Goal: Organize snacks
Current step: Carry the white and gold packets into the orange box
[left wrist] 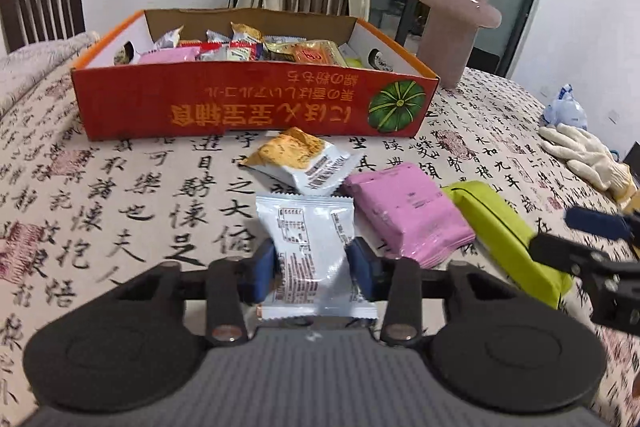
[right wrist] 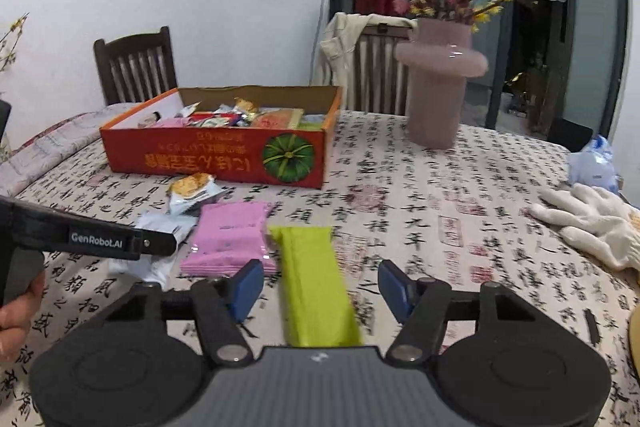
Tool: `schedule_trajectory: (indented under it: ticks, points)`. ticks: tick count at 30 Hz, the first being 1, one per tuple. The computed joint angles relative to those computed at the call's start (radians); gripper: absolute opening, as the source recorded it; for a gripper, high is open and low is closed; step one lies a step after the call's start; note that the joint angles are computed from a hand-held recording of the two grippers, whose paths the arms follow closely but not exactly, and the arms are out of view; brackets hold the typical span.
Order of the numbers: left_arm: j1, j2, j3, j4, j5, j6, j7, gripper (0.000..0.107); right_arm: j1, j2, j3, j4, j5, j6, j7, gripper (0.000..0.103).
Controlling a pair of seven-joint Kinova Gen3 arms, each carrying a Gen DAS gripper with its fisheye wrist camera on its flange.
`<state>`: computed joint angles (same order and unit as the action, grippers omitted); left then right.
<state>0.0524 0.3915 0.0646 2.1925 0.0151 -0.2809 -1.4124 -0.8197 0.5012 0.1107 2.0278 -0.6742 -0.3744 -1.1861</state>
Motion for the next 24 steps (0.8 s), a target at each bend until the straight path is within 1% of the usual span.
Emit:
schedule_trajectory:
  ticks: [2,4,6,8,9,10,11,13,15,16,18,19,20,21,22,23,24]
  points:
    - [-0.026,-0.014,0.009,0.021,-0.023,-0.007,0.002,0.039,0.015,0.009,-0.022,-0.018,0.031,0.008,-0.005,0.062]
    - [-0.073,-0.035,0.037,0.046,-0.064,-0.010,0.019,0.037,0.022,0.019,-0.034,-0.042,0.062,0.023,-0.009,0.062]
    - [-0.139,-0.056,0.079,0.081,-0.118,-0.032,0.060,0.037,0.022,0.034,-0.033,-0.083,0.091,0.061,-0.008,0.062]
    - [-0.191,-0.075,0.104,0.111,-0.164,-0.053,0.114,0.037,0.024,0.057,-0.031,-0.139,0.134,0.107,-0.011,0.062]
    - [-0.223,-0.087,0.116,0.131,-0.197,-0.070,0.148,0.037,0.036,0.069,-0.038,-0.176,0.142,0.148,0.002,0.062]
    - [-0.235,-0.098,0.114,0.145,-0.214,-0.082,0.168,0.037,0.052,0.085,-0.050,-0.223,0.157,0.188,0.012,0.062]
    - [-0.240,-0.109,0.103,0.158,-0.226,-0.094,0.182,0.037,0.052,0.105,-0.044,-0.269,0.187,0.223,0.005,0.062]
    - [-0.245,-0.126,0.077,0.178,-0.243,-0.112,0.203,0.037,0.034,0.150,-0.013,-0.362,0.256,0.284,-0.027,0.062]
    - [-0.251,-0.138,0.053,0.187,-0.257,-0.117,0.219,0.037,0.010,0.202,0.019,-0.454,0.291,0.335,-0.032,0.062]
    - [-0.257,-0.144,0.044,0.190,-0.264,-0.116,0.228,0.037,0.010,0.226,0.023,-0.501,0.307,0.369,-0.039,0.062]
    - [-0.266,-0.153,0.028,0.197,-0.275,-0.115,0.244,0.037,-0.011,0.282,0.056,-0.593,0.318,0.422,-0.065,0.062]
    - [-0.273,-0.159,0.025,0.200,-0.284,-0.114,0.255,0.037,-0.003,0.305,0.051,-0.640,0.336,0.463,-0.077,0.061]
    - [-0.285,-0.164,0.025,0.205,-0.301,-0.116,0.269,0.037,0.016,0.330,0.030,-0.686,0.354,0.504,-0.090,0.057]
    - [-0.292,-0.171,0.022,0.211,-0.312,-0.119,0.277,0.037,0.020,0.347,0.026,-0.722,0.368,0.542,-0.109,0.052]
    - [-0.290,-0.176,0.015,0.219,-0.313,-0.126,0.278,0.037,0.009,0.354,0.042,-0.739,0.384,0.565,-0.139,0.049]
    - [-0.294,-0.184,0.011,0.228,-0.322,-0.132,0.285,0.037,0.001,0.350,0.048,-0.738,0.389,0.571,-0.154,0.045]
    - [-0.297,-0.190,0.011,0.233,-0.333,-0.134,0.296,0.037,0.006,0.337,0.037,-0.719,0.387,0.561,-0.153,0.044]
